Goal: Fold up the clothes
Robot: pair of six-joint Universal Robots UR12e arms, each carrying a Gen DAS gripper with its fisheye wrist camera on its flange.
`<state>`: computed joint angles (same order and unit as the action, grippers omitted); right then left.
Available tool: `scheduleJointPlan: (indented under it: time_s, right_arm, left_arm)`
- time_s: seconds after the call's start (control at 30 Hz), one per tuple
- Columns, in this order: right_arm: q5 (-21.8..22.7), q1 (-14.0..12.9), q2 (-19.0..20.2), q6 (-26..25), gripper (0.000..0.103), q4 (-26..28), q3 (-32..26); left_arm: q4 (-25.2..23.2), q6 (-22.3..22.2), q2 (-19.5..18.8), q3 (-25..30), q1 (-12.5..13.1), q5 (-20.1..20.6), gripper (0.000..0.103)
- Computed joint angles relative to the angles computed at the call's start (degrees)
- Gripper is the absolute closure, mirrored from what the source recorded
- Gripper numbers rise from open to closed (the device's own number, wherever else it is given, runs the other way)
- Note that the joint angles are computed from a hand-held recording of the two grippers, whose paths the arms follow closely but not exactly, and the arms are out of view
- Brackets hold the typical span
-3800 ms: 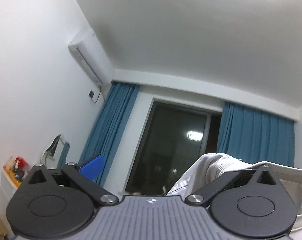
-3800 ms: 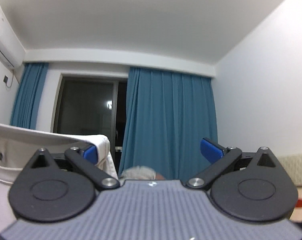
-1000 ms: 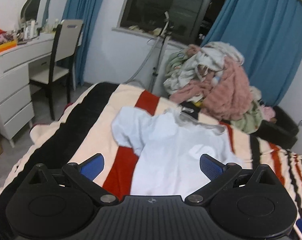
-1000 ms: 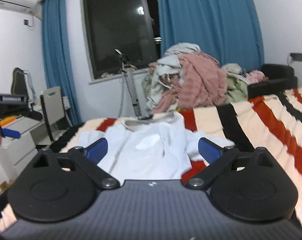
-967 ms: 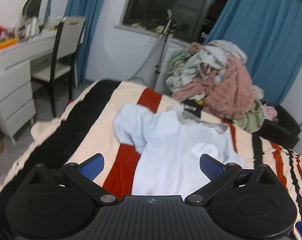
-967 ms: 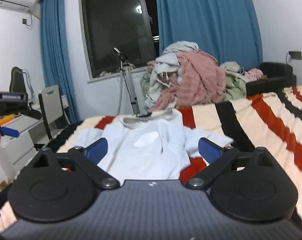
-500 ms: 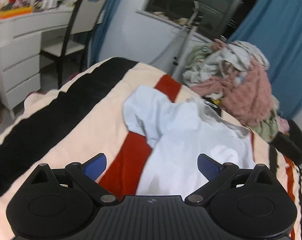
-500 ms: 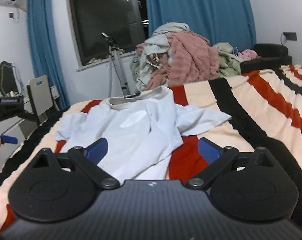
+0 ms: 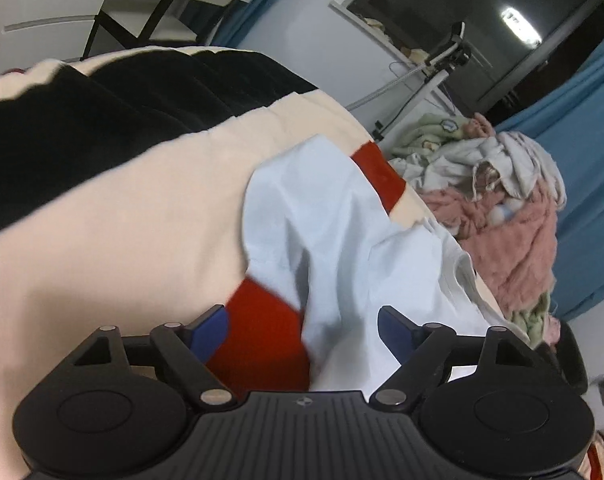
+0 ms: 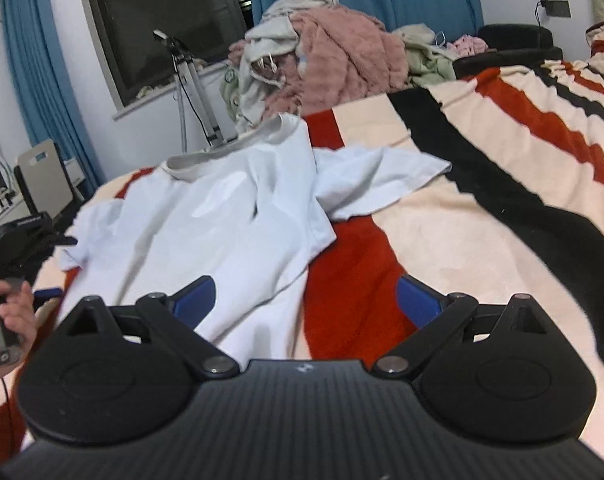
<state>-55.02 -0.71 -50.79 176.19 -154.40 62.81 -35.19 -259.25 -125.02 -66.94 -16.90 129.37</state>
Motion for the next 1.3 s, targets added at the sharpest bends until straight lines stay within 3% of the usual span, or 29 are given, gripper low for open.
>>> scheduleJointPlan:
  time_s: [0.13, 0.23, 0.3, 0.37, 0.43, 0.53, 0.57, 0.63, 0.77, 0.9, 0.93, 1.03, 1.17, 1.23, 1.27, 1.3]
  right_arm:
    - [-1.01, 0.66, 1.21, -1.22, 0.004, 1.61, -1.29]
    - [-1.34, 0.96, 2.17, -1.29, 0.004, 0.27, -2.09]
    - [-1.9, 1.19, 2.8, -0.96, 0.004, -1.28, -2.52]
    - [-2.47, 1.39, 3.49, -0.54, 0.004, -1.55, -3.35]
    - [-3.06, 1.59, 4.16, -0.23, 0.004, -1.47, -4.25]
    - [-4.06, 1.78, 4.86, 0.35, 0.004, -2.03, -5.09]
    - [-4.29, 1.8, 5.05, 0.7, 0.004, -2.23, -5.33]
    - [-4.46, 1.83, 5.34, 1.16, 0.004, -2.57, -5.68]
    - [-5.04, 2.07, 5.72, 0.64, 0.004, -2.5, -6.14]
    - [-4.77, 2.17, 5.75, -0.49, 0.004, -2.67, -6.25]
    - [-4.54, 2.15, 5.63, -0.68, 0.004, -2.82, -6.1]
    - [-3.83, 1.99, 4.97, -0.93, 0.004, -3.59, -5.23]
    - [-2.26, 1.36, 3.44, -0.68, 0.004, -4.93, -3.38]
    - [-1.33, 0.86, 2.29, -0.64, 0.004, -5.93, -1.9]
    - [-1.08, 0.56, 1.51, -0.81, 0.004, -6.42, -0.88]
    - [-1.05, 0.22, 0.55, -1.16, 0.004, -6.29, 0.24]
  left_arm:
    - [0.08, -0.85, -1.94, 1.75, 1.07, 5.23, 0.031]
    - [-1.23, 0.77, -2.3, 2.83, 2.7, 5.17, 0.057]
    - [0.44, 4.27, -2.32, 3.07, 3.85, 4.16, 0.101]
    - [-1.53, 9.83, -2.81, 5.18, 4.56, 5.0, 0.101]
    - [-8.27, 16.09, -4.61, 10.19, 4.53, 12.17, 0.101]
    - [-21.96, 15.74, -6.87, 16.94, 5.07, 21.03, 0.101]
    - [-24.19, 15.4, -7.12, 17.8, 5.33, 20.81, 0.1]
    - [-25.96, 16.37, -6.94, 18.27, 6.25, 16.93, 0.092]
    - [-23.8, 16.16, -4.06, 13.7, 5.77, 11.05, 0.058]
    - [-24.2, 15.03, 2.08, 5.95, 4.09, 0.89, 0.051]
    - [-25.54, 13.86, 3.59, 4.56, 3.43, -1.87, 0.051]
    - [-23.35, 10.31, 9.04, -2.2, 0.98, -9.5, 0.046]
    - [-26.45, 3.7, 14.87, -8.63, -1.78, -22.18, 0.044]
    - [-27.71, -2.15, 16.32, -10.51, -3.41, -26.69, 0.044]
    - [-27.77, -2.69, 16.45, -10.51, -4.06, -27.15, 0.048]
    - [-27.75, -2.8, 16.47, -10.35, -4.7, -27.32, 0.045]
